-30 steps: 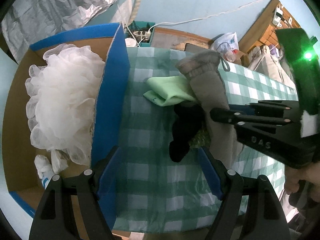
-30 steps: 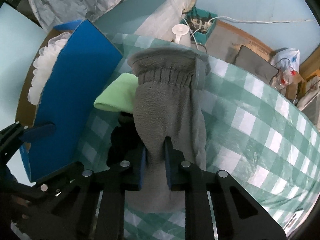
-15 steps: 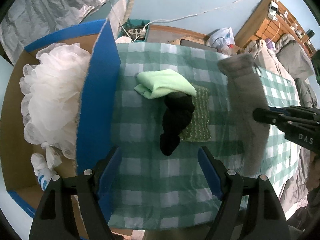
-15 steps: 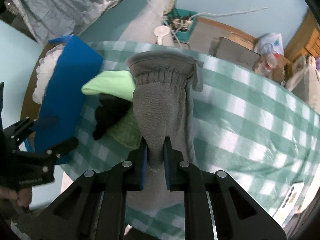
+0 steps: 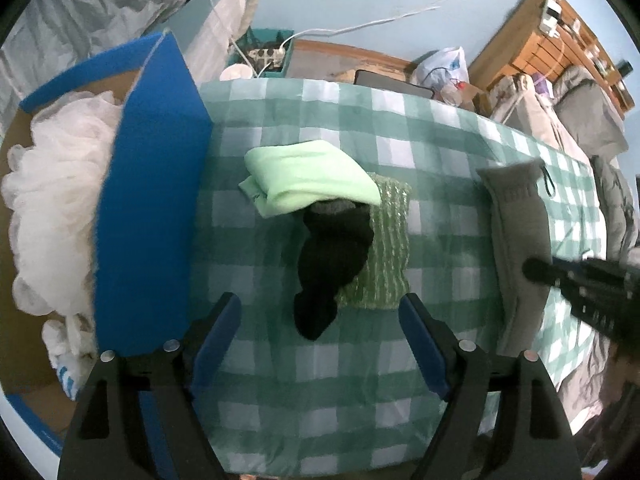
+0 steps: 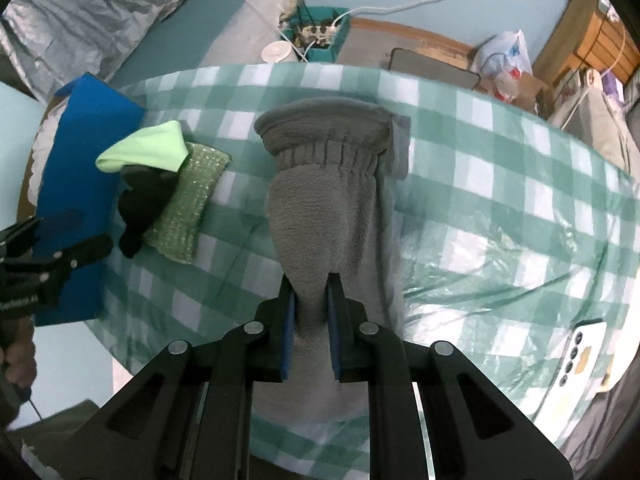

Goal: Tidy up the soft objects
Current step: 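Grasp the black sock with the left tool while the right tool holds the mitten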

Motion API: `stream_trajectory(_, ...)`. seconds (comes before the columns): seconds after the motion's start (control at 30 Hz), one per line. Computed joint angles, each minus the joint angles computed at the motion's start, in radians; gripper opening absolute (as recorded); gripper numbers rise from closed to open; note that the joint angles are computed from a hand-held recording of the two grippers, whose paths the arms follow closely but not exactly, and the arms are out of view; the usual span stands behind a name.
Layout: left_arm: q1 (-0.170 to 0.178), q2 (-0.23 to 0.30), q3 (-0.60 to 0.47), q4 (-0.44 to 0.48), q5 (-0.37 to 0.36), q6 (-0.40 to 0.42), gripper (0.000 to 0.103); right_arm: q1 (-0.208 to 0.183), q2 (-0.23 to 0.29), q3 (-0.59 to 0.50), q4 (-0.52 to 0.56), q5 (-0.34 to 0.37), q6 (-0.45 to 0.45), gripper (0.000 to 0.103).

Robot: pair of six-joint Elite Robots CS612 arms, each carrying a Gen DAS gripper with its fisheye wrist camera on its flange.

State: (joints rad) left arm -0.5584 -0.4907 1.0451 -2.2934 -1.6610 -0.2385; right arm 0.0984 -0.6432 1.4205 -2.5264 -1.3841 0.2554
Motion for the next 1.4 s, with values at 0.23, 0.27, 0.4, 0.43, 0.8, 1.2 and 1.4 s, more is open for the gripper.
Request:
stream_trajectory(0.23, -0.001, 0.052, -0.084, 0.070, 0.004, -0.012, 0.083, 0.001, 0.007, 0.009, -0.028, 0.018, 0.037, 0.036)
stream_trajectory(0.27, -0.002, 0.060, -0.096, 0.084, 0.009, -0.010, 0.083, 0.002, 0.007, 0.009, -0.029, 0.016, 0.037, 0.043)
stream_trajectory(0.4, -0.002, 0.080, -0.131, 0.108, 0.015, -0.015, 0.083, 0.007, 0.005, 0.014, -0.034, -0.010, 0.037, 0.061)
stream_trajectory(0.43, -0.003, 0.087, -0.143, 0.117, 0.015, -0.016, 0.083, 0.006, 0.004, 0.016, -0.036, -0.014, 0.041, 0.062)
stream_trajectory(0.8, -0.018, 0.129, -0.214, 0.176, 0.014, 0.049, 0.051, -0.001, -0.004, 0.036, -0.042, -0.007, 0.058, 0.063)
stream_trajectory(1.2, -0.054, 0.102, -0.157, 0.140, -0.034, 0.155, 0.046, -0.009, -0.024, 0.071, -0.053, -0.050, 0.085, 0.063)
stream_trajectory(1.4, -0.066, 0.084, -0.121, 0.133, -0.083, 0.183, 0.046, -0.020, -0.045, 0.107, -0.055, -0.079, 0.097, 0.063)
